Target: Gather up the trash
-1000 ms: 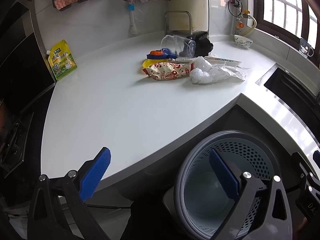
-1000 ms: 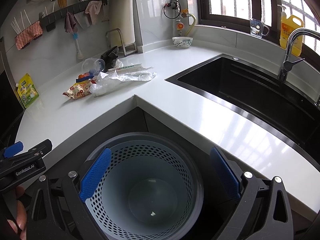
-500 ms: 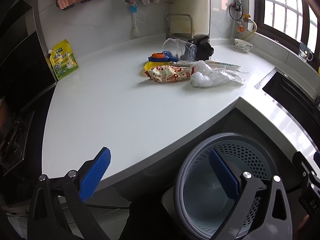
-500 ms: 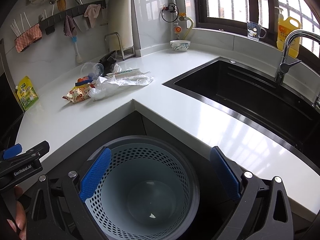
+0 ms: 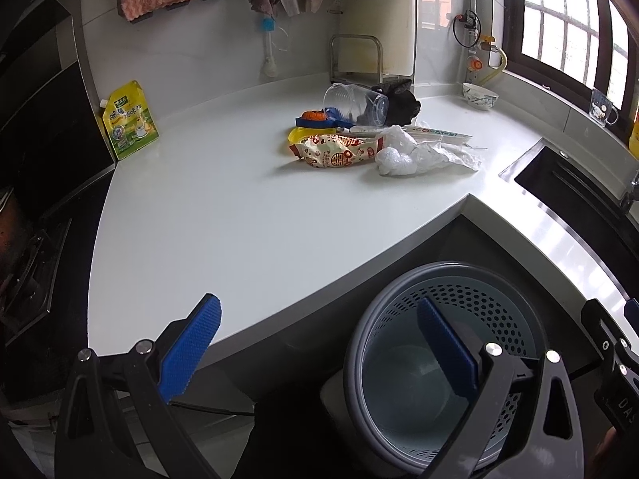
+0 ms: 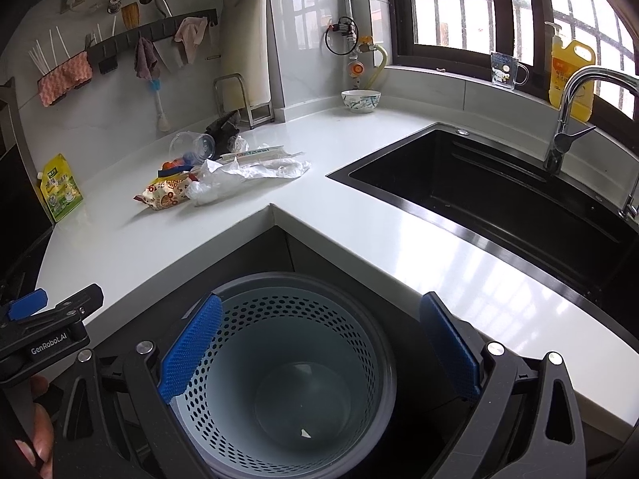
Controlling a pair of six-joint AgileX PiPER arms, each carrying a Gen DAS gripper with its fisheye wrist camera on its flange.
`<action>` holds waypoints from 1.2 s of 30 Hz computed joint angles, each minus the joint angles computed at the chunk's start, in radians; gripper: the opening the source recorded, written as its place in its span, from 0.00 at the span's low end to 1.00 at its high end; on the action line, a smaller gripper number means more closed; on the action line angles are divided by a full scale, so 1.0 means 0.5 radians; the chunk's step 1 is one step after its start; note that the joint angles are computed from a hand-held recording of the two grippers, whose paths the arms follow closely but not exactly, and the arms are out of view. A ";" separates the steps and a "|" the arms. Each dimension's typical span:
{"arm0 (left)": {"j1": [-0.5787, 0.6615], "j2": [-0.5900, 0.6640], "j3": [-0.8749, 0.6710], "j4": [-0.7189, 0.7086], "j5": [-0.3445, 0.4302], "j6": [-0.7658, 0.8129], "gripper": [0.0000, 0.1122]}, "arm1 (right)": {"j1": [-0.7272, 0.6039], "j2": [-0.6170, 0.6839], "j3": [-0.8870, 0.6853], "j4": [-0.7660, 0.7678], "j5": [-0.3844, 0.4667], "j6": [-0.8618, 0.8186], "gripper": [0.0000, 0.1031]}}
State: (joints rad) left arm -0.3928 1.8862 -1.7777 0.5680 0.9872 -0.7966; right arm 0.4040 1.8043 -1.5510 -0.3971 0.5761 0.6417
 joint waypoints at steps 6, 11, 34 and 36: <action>-0.019 -0.076 0.097 0.036 -0.025 -0.062 0.86 | 0.025 -0.058 0.062 -0.025 -0.031 0.012 0.92; -0.037 -0.111 0.137 0.047 -0.038 -0.099 0.86 | 0.032 -0.115 0.111 -0.052 -0.050 0.012 0.92; 0.041 0.143 -0.216 -0.051 0.037 0.127 0.86 | -0.149 0.290 -0.476 0.426 0.010 -0.641 0.92; 0.072 0.189 -0.334 -0.115 0.057 0.224 0.86 | -0.153 0.341 -0.573 0.401 0.034 -0.620 0.92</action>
